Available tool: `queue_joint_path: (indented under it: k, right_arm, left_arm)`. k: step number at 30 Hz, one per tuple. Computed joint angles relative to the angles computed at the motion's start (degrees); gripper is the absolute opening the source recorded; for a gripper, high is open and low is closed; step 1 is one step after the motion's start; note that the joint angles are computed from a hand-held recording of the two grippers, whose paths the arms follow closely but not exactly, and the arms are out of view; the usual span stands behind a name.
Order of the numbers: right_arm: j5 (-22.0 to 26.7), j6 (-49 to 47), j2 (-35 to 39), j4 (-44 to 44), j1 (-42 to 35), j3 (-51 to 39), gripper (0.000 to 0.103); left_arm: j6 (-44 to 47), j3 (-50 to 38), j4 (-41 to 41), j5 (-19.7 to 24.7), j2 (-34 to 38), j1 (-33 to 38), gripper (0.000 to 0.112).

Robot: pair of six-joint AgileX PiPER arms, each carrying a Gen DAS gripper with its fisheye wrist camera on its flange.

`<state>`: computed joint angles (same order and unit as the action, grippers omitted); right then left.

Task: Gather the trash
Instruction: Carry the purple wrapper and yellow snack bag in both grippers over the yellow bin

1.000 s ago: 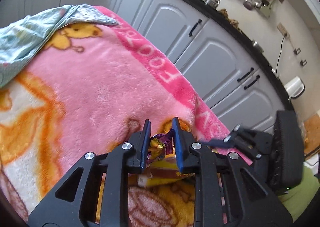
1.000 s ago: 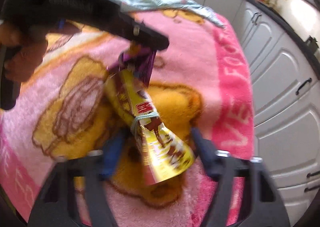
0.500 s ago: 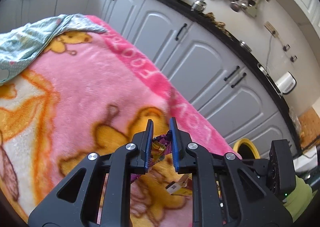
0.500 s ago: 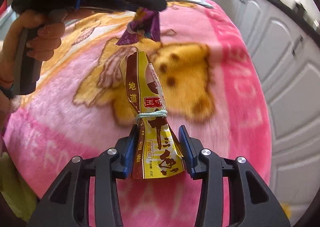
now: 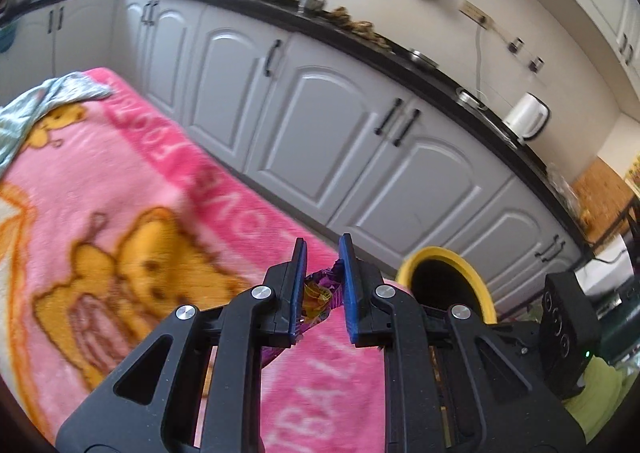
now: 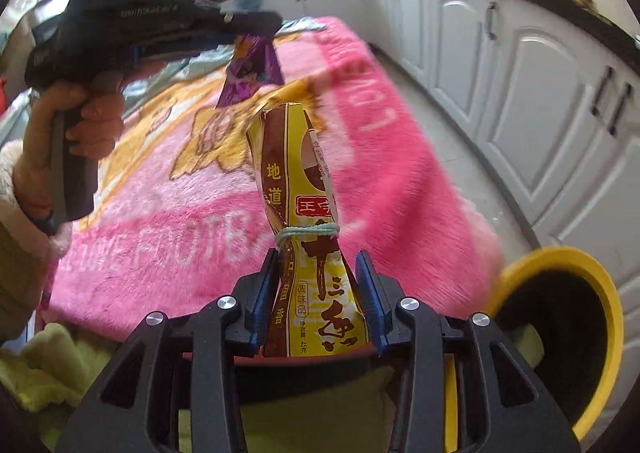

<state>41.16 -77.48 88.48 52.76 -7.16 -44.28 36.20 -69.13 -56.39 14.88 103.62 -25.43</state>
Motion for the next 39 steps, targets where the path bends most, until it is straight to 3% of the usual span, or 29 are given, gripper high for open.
queue_joint_path:
  k: [3,11,23,33,39]
  right_arm:
    - [3.5,-2.3,-2.8,1.0,-6.6,1.4,0.037]
    - [11.0,-6.1,-5.4,2.0,-22.1,0.9,0.037]
    - [16.3,-11.0,-7.4,5.4,-38.1,-0.9,0.037]
    - [19.1,-14.2,-6.1,8.1,-48.8,-2.2,0.037]
    - [19.8,-15.7,-5.8,10.0,-53.6,-2.2,0.037]
  left_arm:
    - [-6.6,-2.3,6.1,-0.6,0.8,-3.5,0.011]
    - [-12.8,-6.5,9.9,-2.0,2.1,-9.7,0.011]
    - [-26.9,-14.5,23.5,-2.6,6.4,-17.5,0.011]
    - [-50.0,-23.5,46.8,-1.4,11.7,-23.6,0.011]
    - [-56.2,-26.1,52.7,-2.4,14.3,-26.0,0.011]
